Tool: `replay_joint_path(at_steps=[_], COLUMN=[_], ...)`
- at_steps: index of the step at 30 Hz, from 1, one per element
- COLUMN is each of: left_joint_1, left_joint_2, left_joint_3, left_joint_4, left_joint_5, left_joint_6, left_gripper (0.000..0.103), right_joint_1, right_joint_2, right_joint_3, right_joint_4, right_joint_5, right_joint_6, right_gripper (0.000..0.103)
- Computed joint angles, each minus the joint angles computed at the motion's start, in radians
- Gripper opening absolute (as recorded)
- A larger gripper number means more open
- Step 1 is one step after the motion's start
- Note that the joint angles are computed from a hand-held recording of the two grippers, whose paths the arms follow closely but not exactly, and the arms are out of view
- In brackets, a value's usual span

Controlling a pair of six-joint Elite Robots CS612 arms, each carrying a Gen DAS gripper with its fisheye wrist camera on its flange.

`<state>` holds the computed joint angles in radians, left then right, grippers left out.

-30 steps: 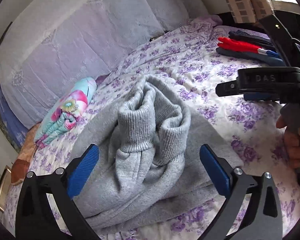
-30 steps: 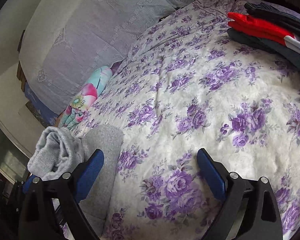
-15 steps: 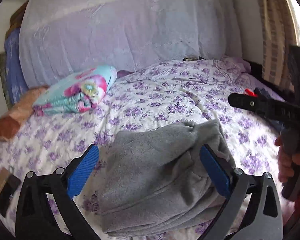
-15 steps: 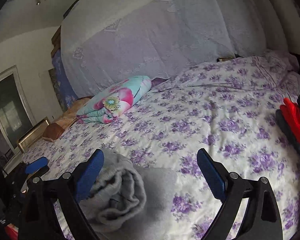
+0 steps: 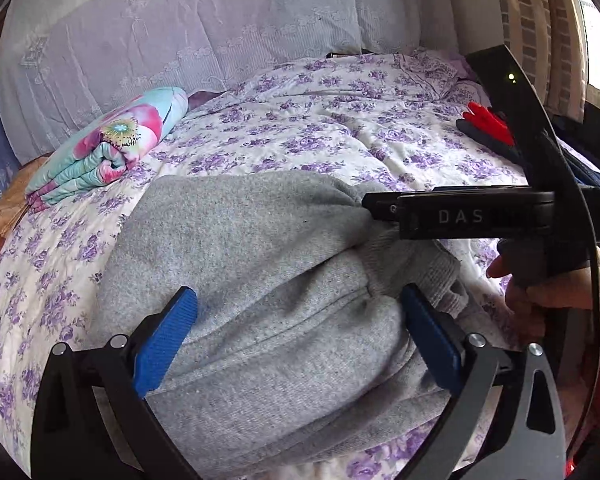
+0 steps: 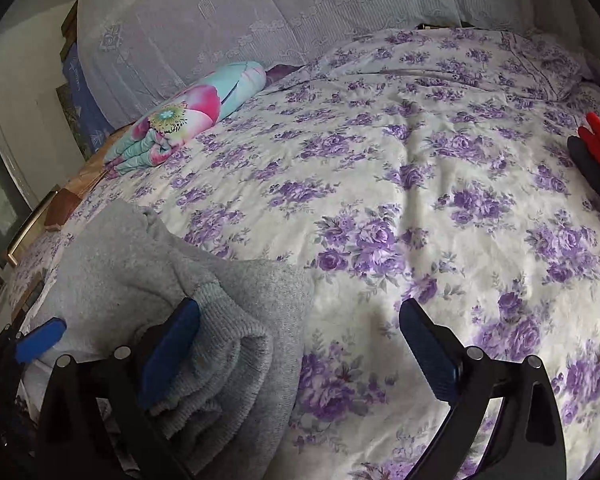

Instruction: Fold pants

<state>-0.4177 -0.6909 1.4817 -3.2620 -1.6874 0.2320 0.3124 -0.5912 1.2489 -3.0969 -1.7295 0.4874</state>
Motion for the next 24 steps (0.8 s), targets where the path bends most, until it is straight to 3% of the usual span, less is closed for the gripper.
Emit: replay_joint_path(at_steps=[3,6,8,10,12,14,18,20,22,24], left_joint_1=[0.025,0.035,0.042,0.05,0.053,0.041,0.03,0.035,0.057,0.07], left_joint_2=[-0.02,-0.03,-0.027,-0.023,-0.019,-0.014,-0.012,-0.022,-0.033,-0.037], left_joint_3=[0.015,0.03,0.012,-0.014,-0.031,-0.009,0.051,0.058,0.047,0.036], left_joint_4=[0.005,-0.065,-0.062,0.005,0.099,0.086,-0.034,-0.036,-0.015,-0.051], left_joint_5=[-0.084,-0.056,-0.053,-0.073,-0.11,-0.061,-0.039,-0.061,-0.144,-0.144], left_joint_6=[0.002,-0.036,-0.075,-0.11,-0.099,-0.053,0.038,0.042,0.004,-0.049], left_gripper=[0.097,0.097,0.097,0.097,0.097,0.097,0.098,0.097,0.097,0.097], right_joint_1=[0.01,0.025,0.041,0.058,0.075,0.081,0.033,0.04,0.04,0.039], right_joint_2=[-0.022,-0.046,-0.055,-0.053,-0.048,-0.04,-0.064,-0.063,-0.067,-0.081], right_joint_3=[0.028,0.041,0.028,0.007,-0.012,-0.003,0.12,0.118,0.112,0.117], right_joint_4=[-0.066,-0.15,-0.147,-0.105,0.011,0.097,-0.011,-0.012,-0.004,-0.012], right_joint_5=[-0.036,-0.048,-0.058,-0.069,-0.126,-0.174,0.026,-0.01,-0.008,-0.016], right_joint_6=[0.01,-0.059,-0.134,-0.191,-0.225,-0.22,-0.013,-0.037,-0.049,-0.052], right_gripper=[0.099,0.099,0.099,0.099,0.099,0.099,0.099,0.099,0.099,0.099])
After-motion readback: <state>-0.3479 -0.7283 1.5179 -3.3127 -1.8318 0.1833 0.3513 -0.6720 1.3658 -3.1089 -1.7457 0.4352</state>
